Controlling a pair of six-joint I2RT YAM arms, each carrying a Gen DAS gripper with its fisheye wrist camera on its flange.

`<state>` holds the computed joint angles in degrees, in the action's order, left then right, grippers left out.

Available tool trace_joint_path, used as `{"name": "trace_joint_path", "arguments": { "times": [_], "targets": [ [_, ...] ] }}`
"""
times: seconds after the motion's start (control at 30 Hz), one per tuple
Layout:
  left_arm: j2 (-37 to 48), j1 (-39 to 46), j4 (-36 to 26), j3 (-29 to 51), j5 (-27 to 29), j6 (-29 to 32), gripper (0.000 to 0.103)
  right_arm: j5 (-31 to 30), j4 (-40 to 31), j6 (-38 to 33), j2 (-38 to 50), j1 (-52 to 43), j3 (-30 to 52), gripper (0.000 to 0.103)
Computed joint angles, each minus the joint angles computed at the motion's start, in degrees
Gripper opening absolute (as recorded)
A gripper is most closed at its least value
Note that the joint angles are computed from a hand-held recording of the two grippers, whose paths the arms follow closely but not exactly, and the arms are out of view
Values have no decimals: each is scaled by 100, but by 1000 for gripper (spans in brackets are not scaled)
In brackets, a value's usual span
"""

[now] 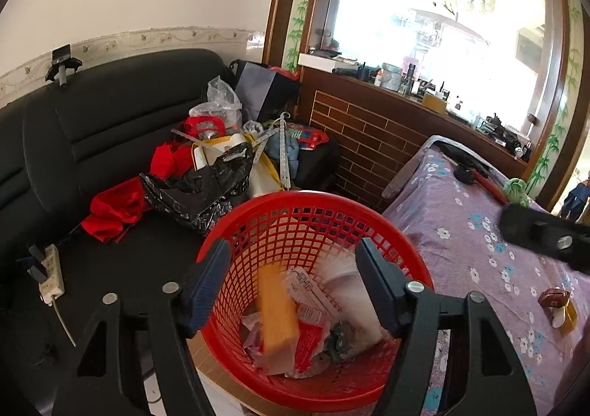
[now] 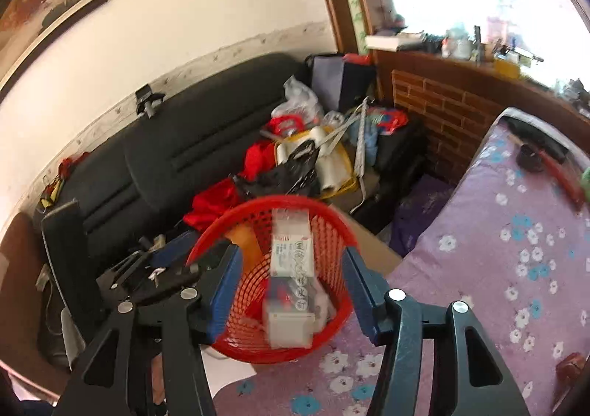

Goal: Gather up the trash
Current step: 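Hold both boxes over the red basket and open both tools to release, then move both open tools back over the table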

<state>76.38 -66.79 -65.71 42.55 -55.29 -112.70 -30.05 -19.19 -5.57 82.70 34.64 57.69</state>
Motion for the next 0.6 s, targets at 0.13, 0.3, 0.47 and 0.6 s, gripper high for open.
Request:
{"name": "trace_joint_path", "arguments": {
  "times": [0.13, 0.3, 0.47, 0.6],
  "targets": [
    [-99, -86, 164, -54, 37, 32, 70, -393, -219, -35, -460, -548, -320, 61],
    [201, -279, 346, 280, -19, 225, 70, -818, -608, -458, -1068, -1610, -995, 61],
    [864, -313, 878, 968, -3, 1139, 70, -1078, -1072, -1203, -1237, -2777, -1411, 61],
    [1549, -317, 1424, 1681, 110, 2086, 70, -1337, -1484, -2103, -1133, -4147, -1456, 61]
  ]
}}
